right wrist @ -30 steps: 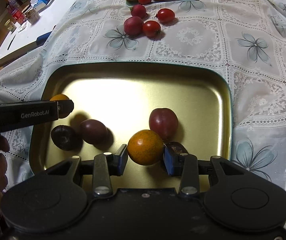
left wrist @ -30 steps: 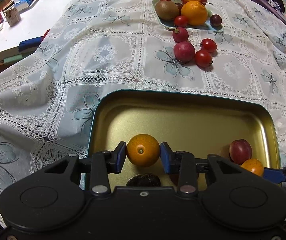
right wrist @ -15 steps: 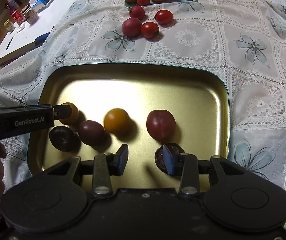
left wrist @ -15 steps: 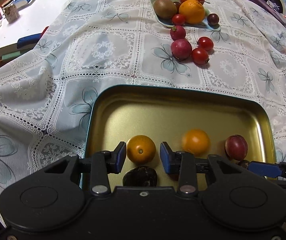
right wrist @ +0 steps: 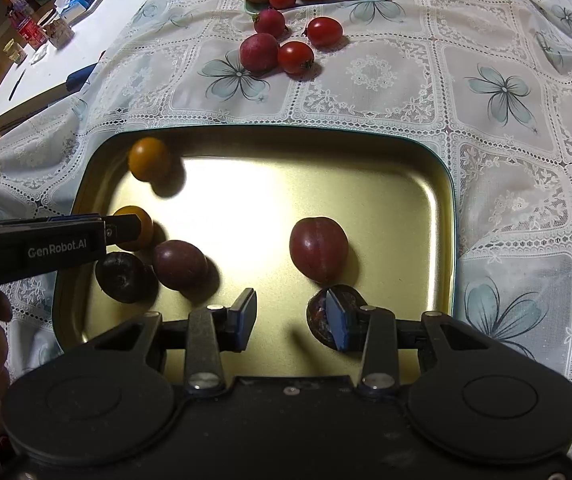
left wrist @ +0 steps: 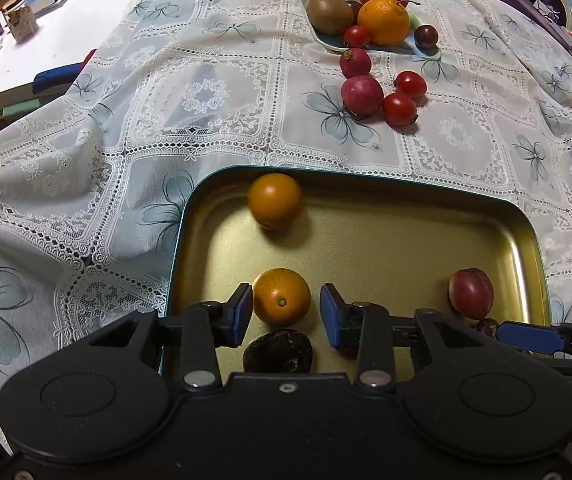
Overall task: Organize fruits
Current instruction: 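Carry both orange tomatoes over the gold tray and open both grippers, then grasp a red cherry tomato with the right gripper while the left grasps another red tomato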
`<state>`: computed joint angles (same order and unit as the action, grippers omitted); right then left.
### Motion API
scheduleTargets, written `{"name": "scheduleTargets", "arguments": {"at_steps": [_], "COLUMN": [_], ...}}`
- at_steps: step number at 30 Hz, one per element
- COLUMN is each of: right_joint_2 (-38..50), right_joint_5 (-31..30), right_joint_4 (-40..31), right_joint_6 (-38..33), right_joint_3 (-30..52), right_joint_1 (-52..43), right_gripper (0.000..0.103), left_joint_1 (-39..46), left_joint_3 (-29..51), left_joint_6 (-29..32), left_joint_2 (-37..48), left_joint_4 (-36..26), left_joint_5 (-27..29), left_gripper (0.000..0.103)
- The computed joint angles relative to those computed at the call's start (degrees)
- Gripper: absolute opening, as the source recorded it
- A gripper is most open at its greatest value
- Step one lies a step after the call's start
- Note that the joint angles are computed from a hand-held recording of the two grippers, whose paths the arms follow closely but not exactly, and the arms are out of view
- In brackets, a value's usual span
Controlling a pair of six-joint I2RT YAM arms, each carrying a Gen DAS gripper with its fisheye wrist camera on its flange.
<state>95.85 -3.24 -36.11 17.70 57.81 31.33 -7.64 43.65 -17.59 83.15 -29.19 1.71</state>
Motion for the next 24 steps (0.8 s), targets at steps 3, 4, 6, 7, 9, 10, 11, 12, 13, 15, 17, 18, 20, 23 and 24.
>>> {"name": "scheduleTargets", "arguments": {"at_steps": [3,4,6,7,9,10,11,12,13,15,17,18,20,23,24], "right_joint_2": [0.13,0.2,0.39,0.39,0.29,0.25,0.29,0.49,0.66,1.0,1.53,1.89,2.2,2.42,2.77], "right_joint_5": [0.73,1.18,2.0,2.28,2.7,2.75,2.82,2.82,2.68,2.64,3.51,4.02,4.63,3.89,3.54], "right_joint_4": [-1.02,-1.42,-2.04,-2.27,-2.29,-2.32,-2.62,-3.19,-3.66,-4.45,-5.61,-6.21,-6.56,-6.33,-6.57], "right_joint_6": [-0.58,-0.63,-0.61,-0.73,-0.9,-0.97,-0.98,-0.96,-1.02,-1.39,-2.22,-2.8,-4.15,-5.47,-5.79], "right_joint_3": [0.63,0.89,1.42,1.62,1.85,1.97,2.18,2.65,3.03,3.76,4.78,5.4,6.05,6.97,7.75], "right_joint_1": [0.01,0.04,0.07,0.0,-0.19,-0.35,-0.52,-0.72,-0.99,-1.33,-1.35,-1.42,-1.72,-2.73,-3.12], "right_gripper": [0.041,0.041,0.041,0.041,0.041,0.041,0.041,0.041,0.041,0.041,0.042,0.042,0.042,0.042,0.042], "left_joint_1": [-0.06,-0.07,-0.11,-0.14,-0.23,-0.25,-0.24,-0.26,-0.29,-0.28,-0.25,-0.27,-0.38,-0.38,-0.36], "left_joint_3": [0.25,0.4,0.62,0.75,1.08,1.27,1.49,1.76,2.07,2.77,3.52,3.95,4.76,6.56,7.27], "left_joint_6": [0.18,0.23,0.2,0.22,0.35,0.47,0.61,0.76,0.86,0.99,1.13,1.14,1.33,1.82,2.09], "left_joint_2": [0.02,0.14,0.31,0.4,0.61,0.72,0.84,0.98,1.14,1.45,1.84,2.09,2.6,4.08,4.66], "left_joint_4": [-0.17,-0.23,-0.28,-0.31,-0.41,-0.48,-0.57,-0.64,-0.71,-0.91,-0.99,-1.04,-0.92,-0.94,-0.94], "left_joint_5": [0.05,0.02,-0.1,-0.12,-0.13,-0.14,-0.13,-0.11,-0.11,-0.13,-0.26,-0.42,-0.83,-1.37,-1.47], "left_gripper": [0.045,0.045,0.045,0.045,0.045,0.045,0.045,0.045,0.045,0.045,0.045,0.045,0.045,0.045,0.045]}}
